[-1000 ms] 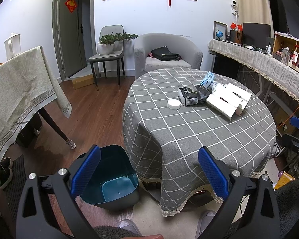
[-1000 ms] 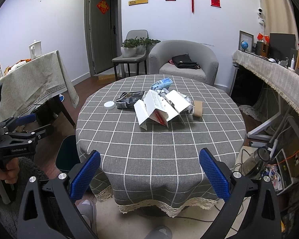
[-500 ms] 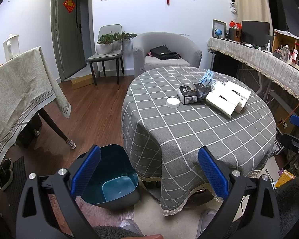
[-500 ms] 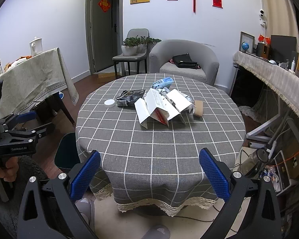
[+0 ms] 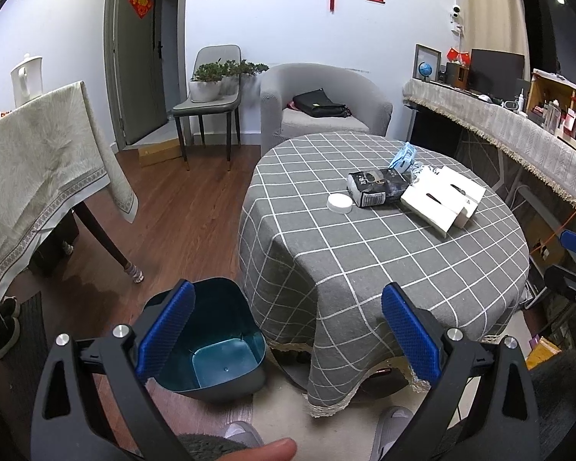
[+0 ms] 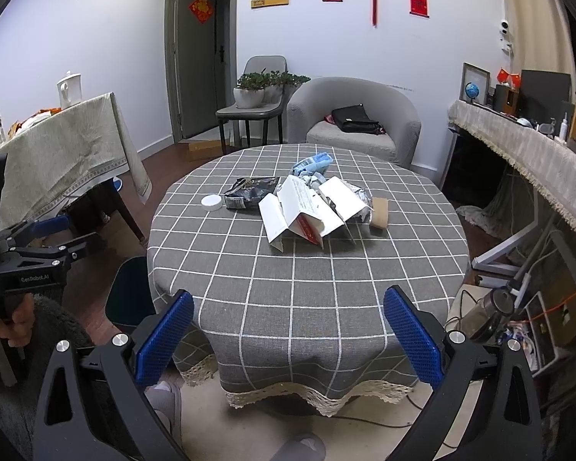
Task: Collect trash
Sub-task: 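Grasp the white round lid with left tool while right grasps white box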
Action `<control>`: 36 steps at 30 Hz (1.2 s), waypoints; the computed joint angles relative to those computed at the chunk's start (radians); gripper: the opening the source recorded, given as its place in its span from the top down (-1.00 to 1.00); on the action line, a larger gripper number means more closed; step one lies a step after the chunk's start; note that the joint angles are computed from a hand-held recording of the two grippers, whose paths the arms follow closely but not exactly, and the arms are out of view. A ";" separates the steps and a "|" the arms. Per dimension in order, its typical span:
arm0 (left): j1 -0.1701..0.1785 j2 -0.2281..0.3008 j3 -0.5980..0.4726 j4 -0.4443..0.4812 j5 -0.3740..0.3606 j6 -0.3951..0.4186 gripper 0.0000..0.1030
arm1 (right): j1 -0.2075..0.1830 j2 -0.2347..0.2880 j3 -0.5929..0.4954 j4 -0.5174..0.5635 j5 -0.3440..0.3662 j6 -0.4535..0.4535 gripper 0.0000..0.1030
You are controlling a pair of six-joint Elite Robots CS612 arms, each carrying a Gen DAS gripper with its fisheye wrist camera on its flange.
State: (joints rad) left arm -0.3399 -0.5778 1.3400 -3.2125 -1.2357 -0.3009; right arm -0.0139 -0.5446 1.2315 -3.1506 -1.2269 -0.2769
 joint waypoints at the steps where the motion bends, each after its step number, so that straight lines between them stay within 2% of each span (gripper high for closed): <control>1: 0.001 0.000 0.000 -0.002 -0.001 0.003 -0.93 | 0.000 -0.002 0.001 -0.002 0.002 -0.002 -0.95; 10: 0.010 0.006 -0.008 -0.009 -0.042 0.021 -0.93 | 0.004 0.006 -0.020 0.002 0.016 -0.020 -0.95; 13: 0.019 0.011 -0.017 -0.014 -0.078 0.013 -0.92 | 0.004 0.012 -0.031 0.003 0.025 -0.033 -0.95; 16: 0.027 0.018 -0.031 -0.019 -0.110 0.017 -0.85 | 0.003 0.022 -0.054 0.020 0.034 -0.038 -0.94; 19: 0.034 0.030 -0.061 0.004 -0.144 0.027 -0.61 | 0.003 0.036 -0.084 0.038 0.047 -0.048 -0.94; 25: 0.052 0.069 -0.139 0.035 -0.221 0.026 -0.56 | 0.008 0.068 -0.148 0.082 0.033 -0.102 -0.87; 27: 0.057 0.087 -0.174 0.057 -0.244 0.025 -0.48 | 0.007 0.080 -0.172 0.111 0.031 -0.105 -0.83; 34: 0.061 0.152 -0.300 0.132 -0.274 0.059 -0.32 | 0.001 0.108 -0.228 0.156 0.044 -0.117 -0.80; 36: 0.060 0.169 -0.332 0.154 -0.276 0.070 -0.31 | 0.000 0.115 -0.244 0.168 0.040 -0.126 -0.70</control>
